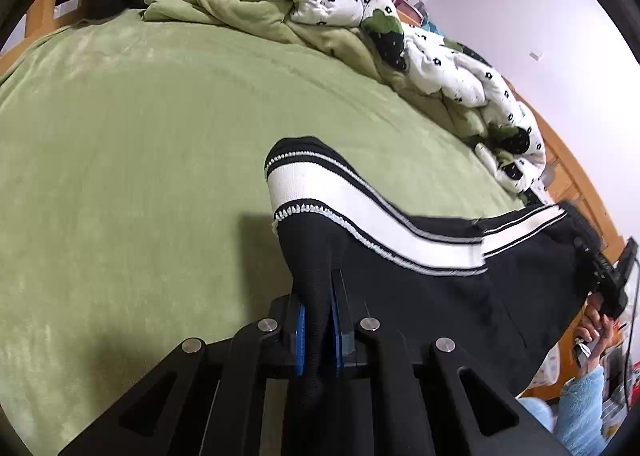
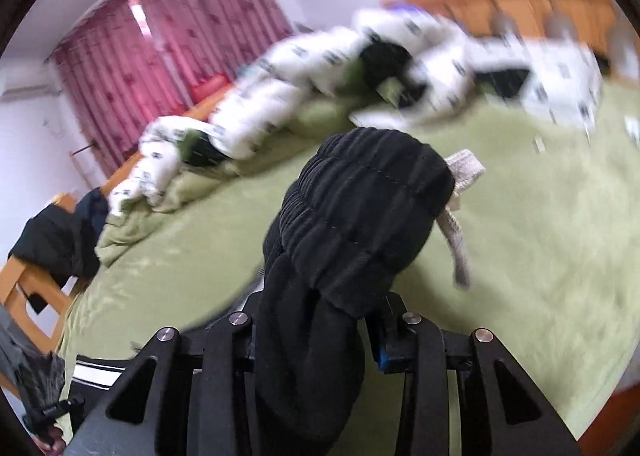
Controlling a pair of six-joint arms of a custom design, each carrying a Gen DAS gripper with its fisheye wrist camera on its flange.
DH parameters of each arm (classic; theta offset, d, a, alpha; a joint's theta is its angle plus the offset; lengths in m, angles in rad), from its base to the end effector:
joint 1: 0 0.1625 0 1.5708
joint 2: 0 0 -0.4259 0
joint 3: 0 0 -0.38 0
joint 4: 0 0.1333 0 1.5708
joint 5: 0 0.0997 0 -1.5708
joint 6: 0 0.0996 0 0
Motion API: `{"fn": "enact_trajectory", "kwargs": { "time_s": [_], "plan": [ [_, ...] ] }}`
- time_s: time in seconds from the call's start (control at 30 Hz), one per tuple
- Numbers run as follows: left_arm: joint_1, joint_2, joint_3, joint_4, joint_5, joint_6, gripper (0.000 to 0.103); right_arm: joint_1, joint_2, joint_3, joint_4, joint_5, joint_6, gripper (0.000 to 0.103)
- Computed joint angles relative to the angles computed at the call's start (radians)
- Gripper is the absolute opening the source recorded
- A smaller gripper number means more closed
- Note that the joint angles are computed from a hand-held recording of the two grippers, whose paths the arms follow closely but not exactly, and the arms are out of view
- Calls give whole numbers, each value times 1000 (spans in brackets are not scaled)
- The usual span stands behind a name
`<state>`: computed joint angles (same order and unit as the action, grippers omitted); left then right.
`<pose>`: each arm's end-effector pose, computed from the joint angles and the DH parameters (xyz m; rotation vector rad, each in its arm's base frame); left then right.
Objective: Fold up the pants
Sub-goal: 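Fold the ribbed cuff to the waistband with the right tool while left holds waistband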
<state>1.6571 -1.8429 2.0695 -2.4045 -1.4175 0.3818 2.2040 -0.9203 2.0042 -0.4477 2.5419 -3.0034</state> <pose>0.1819 -0.3796 0.4634 0.3392 2.7284 -0.7885 0.2907 -0.3097 0.0520 -0.0285 -2.2406 1.4422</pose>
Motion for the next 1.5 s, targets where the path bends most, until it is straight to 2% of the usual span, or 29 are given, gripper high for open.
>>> {"fn": "enact_trajectory", "kwargs": {
  "time_s": [0.1, 0.23, 0.33, 0.43, 0.57, 0.63, 0.73, 0.77, 0.8, 0.83, 0.87, 0.97, 1.03, 1.13, 1.2, 1.3, 1.43, 1.5],
  "plan": [
    [-7, -2, -42, 41, -45, -15, 10, 98, 27, -101, 15, 44, -82, 36],
    [-3, -14, -90, 69, -75, -1, 10, 184, 96, -253, 74, 87, -125, 35],
    [3, -27, -143, 63, -50, 34, 10, 220, 151, -351, 112, 68, -122, 34],
    [22, -15, -220, 53, 15, 66, 10, 226, 183, -393, 99, -11, -109, 34],
    [63, 42, -315, 12, 108, 113, 10, 179, 230, -404, 74, -145, -94, 34],
    [81, 79, -335, -3, 157, 120, 11, 129, 268, -416, 113, -195, -66, 34],
    [138, 164, -370, 12, 190, 121, 11, 56, 349, -464, 219, -190, -29, 35],
    [150, 188, -364, -22, 224, 125, 12, 22, 386, -490, 285, -173, 12, 35],
    [160, 217, -351, -82, 274, 143, 15, -1, 416, -515, 341, -156, 47, 36],
    [167, 227, -347, -102, 286, 151, 23, -28, 439, -530, 397, -148, 94, 37],
    [175, 238, -343, -123, 300, 154, 27, -63, 451, -525, 428, -155, 152, 39],
    [180, 243, -333, -171, 340, 155, 30, -137, 397, -420, 400, -278, 204, 45],
    [180, 225, -324, -194, 345, 163, 36, -145, 389, -413, 445, -302, 212, 48],
    [167, 180, -286, -234, 342, 182, 51, -93, 393, -412, 466, -181, 181, 51],
    [158, 145, -263, -235, 319, 190, 51, -35, 405, -418, 485, -66, 171, 52],
    [141, 90, -224, -193, 280, 189, 53, 50, 399, -396, 402, 46, 122, 52],
    [138, 17, -119, -207, 262, 216, 59, 99, 435, -472, 418, 14, -17, 55],
    [164, 3, -39, -299, 283, 283, 60, 84, 469, -509, 433, -45, -55, 57]
  ]
}}
